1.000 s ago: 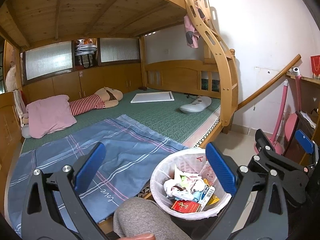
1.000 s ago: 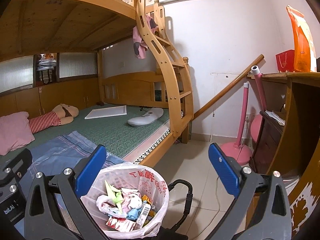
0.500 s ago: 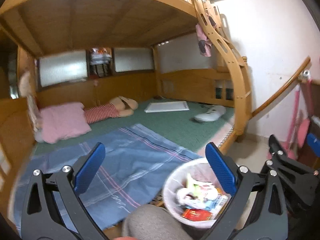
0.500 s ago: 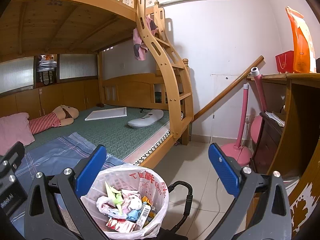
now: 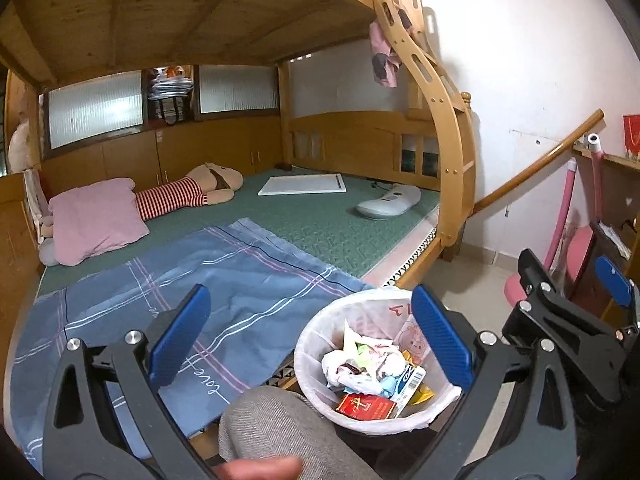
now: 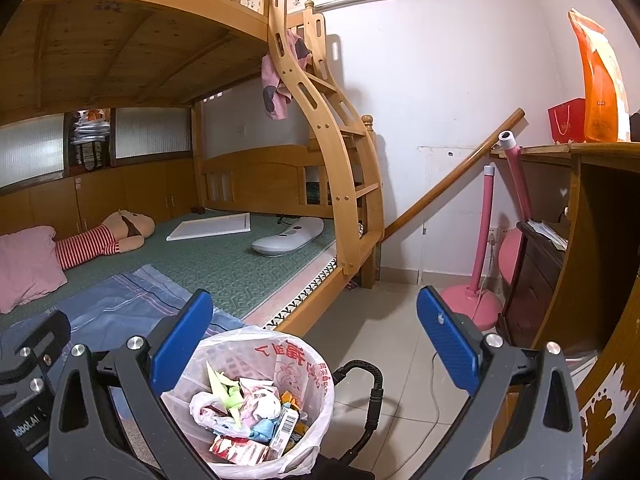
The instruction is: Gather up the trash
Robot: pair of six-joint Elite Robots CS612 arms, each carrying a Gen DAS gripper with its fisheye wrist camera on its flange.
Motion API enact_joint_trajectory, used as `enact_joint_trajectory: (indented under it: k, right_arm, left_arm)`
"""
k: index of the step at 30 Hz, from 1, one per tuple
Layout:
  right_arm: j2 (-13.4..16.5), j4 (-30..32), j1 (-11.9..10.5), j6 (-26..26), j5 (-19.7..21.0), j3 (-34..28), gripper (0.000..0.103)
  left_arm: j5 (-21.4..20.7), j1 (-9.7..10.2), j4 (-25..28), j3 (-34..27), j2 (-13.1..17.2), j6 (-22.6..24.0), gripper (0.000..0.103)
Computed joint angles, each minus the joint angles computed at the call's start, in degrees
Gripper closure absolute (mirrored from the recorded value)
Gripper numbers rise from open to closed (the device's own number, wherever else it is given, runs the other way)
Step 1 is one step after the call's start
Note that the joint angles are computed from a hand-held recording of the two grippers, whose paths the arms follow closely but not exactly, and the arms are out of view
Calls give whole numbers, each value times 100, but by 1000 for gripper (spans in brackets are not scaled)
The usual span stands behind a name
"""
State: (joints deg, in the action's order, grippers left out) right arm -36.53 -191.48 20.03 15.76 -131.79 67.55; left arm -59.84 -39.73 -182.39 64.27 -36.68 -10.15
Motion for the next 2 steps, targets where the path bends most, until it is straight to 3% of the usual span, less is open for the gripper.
enact_joint_trajectory:
  k: [2]
  right_arm:
    - [-6,11,-2,14,-1,12,3]
  left_arm:
    - [-33,-4,23,4,-2,2,3]
